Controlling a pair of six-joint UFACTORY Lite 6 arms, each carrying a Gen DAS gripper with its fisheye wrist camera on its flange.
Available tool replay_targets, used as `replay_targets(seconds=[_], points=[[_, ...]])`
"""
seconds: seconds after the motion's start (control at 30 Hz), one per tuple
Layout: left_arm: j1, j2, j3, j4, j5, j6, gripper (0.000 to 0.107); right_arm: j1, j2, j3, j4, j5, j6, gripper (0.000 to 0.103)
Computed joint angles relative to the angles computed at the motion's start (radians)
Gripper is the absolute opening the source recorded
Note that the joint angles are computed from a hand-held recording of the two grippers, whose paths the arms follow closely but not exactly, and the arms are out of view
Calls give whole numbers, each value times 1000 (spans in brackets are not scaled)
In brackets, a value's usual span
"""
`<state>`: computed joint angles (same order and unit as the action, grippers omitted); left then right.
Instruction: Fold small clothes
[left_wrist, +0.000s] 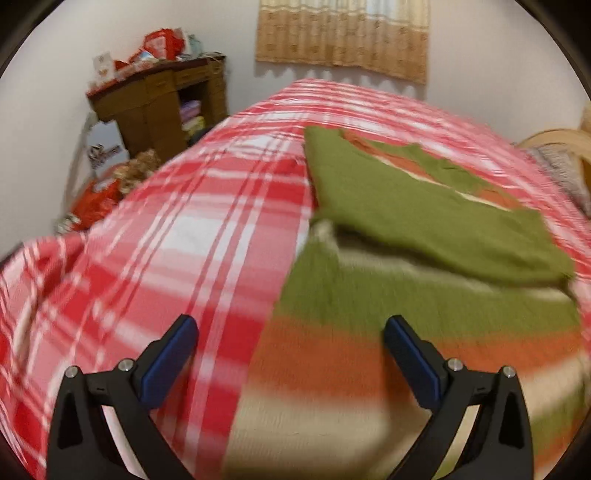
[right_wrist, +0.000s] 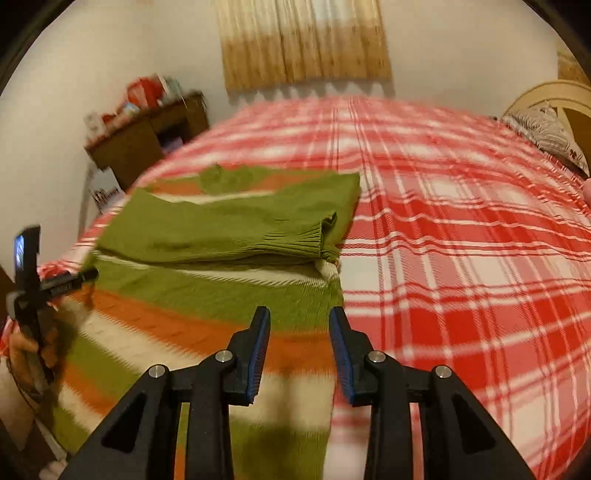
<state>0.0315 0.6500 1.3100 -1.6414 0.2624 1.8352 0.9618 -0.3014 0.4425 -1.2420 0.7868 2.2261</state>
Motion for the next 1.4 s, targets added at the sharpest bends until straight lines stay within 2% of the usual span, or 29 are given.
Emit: replay_targets(seconds=[0.03,0.13,0.23,0.27,0.37,0.6,0.77,0.83,0.9,1.0,1.13,1.17,1.2,1.23,1.4], points=[[57,-61,-87,-11,67,54,103,63,-3,-4,12,46,16,36],[157,-170,-226,-5,153,145,103,307,-27,-7,144,177,102,39],[266,-271,-336,83,262,176,103,492,10,4,227,241,210,41],[306,-300,-368,128,314,182,103,529,22,6,241,248,239,41],[363,-349,-442,196,383,231,103,664,103,24,279,256,365,45],[399,-364,-557,216,383,345,103,828,284,63,346,147,610,45],[437,-386,-604,226,392,386,100,844,378,81,306,36,707,45],[456,-409,-616,236,416,395,99,850,405,101,282,36,728,45],[475,-430,-621,241,443,397,99,833,409,93,215,-16,772,45],[501,-448,-613,254,481,384,99,812,430,121,226,-52,715,45],[529,-429,-566,287,539,327,99,816,415,81,149,-77,829,43],[533,-422,-556,291,547,315,99,813,412,68,127,-87,854,41],[533,-417,-546,294,551,302,99,805,414,67,131,-100,838,30],[533,-415,-539,295,552,292,99,793,412,66,142,-120,806,13],[529,-422,-518,291,553,277,99,773,304,15,51,-136,832,10]])
